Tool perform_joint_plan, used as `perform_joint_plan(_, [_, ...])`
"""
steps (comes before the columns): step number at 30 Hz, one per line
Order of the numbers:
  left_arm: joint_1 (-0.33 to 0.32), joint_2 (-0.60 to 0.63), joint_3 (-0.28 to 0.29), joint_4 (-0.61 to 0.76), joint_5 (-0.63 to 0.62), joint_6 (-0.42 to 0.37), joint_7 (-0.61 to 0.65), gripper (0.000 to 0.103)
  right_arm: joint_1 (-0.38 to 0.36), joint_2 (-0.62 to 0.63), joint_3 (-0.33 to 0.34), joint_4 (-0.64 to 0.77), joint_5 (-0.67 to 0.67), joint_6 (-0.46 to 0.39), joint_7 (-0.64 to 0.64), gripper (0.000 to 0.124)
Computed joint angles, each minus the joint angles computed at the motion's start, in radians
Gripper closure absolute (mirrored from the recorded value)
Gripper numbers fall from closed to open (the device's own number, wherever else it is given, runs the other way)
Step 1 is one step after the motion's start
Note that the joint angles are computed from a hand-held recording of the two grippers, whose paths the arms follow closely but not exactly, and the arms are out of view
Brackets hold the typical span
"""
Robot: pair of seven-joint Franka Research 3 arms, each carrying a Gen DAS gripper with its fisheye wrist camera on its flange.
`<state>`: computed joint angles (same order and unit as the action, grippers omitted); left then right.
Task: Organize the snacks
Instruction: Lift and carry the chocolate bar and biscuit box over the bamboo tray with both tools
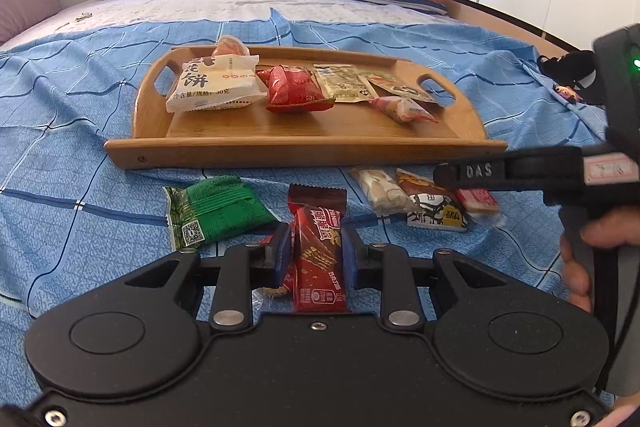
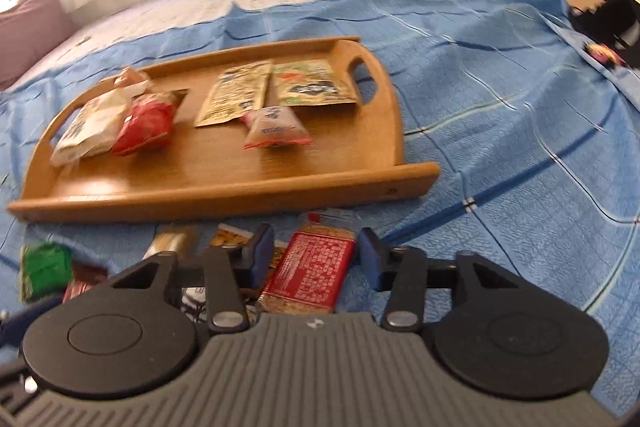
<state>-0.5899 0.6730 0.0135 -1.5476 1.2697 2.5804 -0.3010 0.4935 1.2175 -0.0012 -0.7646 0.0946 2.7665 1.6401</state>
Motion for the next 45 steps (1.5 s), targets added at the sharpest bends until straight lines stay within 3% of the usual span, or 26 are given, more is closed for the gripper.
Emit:
perform_joint_plan(3, [0.0,0.002,0.003,0.001,0.007,0.006,-0.002,0.077,-0.033,-0.088,0.07,-0.165,0.02,0.086,-0.118,0.083])
perform_joint_plan(8, [0.0,0.002,0.008,-0.003,0.029,0.02,-0.019,0.074,-0.092,-0.163,0.164,-0.3,0.085,0.13,-0.307,0.08])
perform_joint_plan(9, [0.0,0.003,0.009,-0.002,0.035,0.023,-0.021,0.069,-0.092,-0.176,0.163,-0.32,0.098,0.135,-0.319,0.079])
perform_joint_plan(10, [0.0,0.004,0.009,-0.001,0.037,0.022,-0.021,0.065,-0.087,-0.186,0.154,-0.337,0.107,0.142,-0.327,0.067])
perform_joint_plan(13, [0.0,0.011,0.007,0.008,0.039,0.02,-0.009,0.063,-0.074,-0.224,0.134,-0.413,0.12,0.194,-0.357,0.058])
perform_joint_plan(22, [-0.013,0.021,0.011,0.015,0.061,0.003,0.012,0.063,-0.027,-0.256,0.081,-0.521,0.142,0.338,-0.33,0.055])
perform_joint_plan(23, [-0.015,0.023,0.01,0.018,0.059,-0.007,0.017,0.064,-0.028,-0.255,0.084,-0.523,0.147,0.345,-0.325,0.056])
perform_joint_plan(24, [-0.017,0.023,0.01,0.019,0.06,-0.011,0.018,0.072,-0.035,-0.253,0.095,-0.521,0.152,0.346,-0.322,0.058])
perform_joint_plan(25, [-0.02,0.022,0.01,0.018,0.065,-0.012,0.015,0.08,-0.048,-0.251,0.116,-0.518,0.155,0.346,-0.328,0.071])
perform_joint_plan(28, [-0.021,0.016,0.008,0.012,0.075,-0.005,0.001,0.08,-0.049,-0.254,0.126,-0.529,0.159,0.367,-0.336,0.083])
perform_joint_plan(36, [-0.018,-0.018,-0.002,-0.02,0.089,-0.015,-0.021,0.08,-0.1,-0.287,0.203,-0.587,0.178,0.425,-0.379,0.086])
perform_joint_plan(45, [0.019,-0.059,-0.022,-0.023,0.057,-0.033,0.008,0.08,-0.097,-0.289,0.193,-0.531,0.205,0.405,-0.358,0.086])
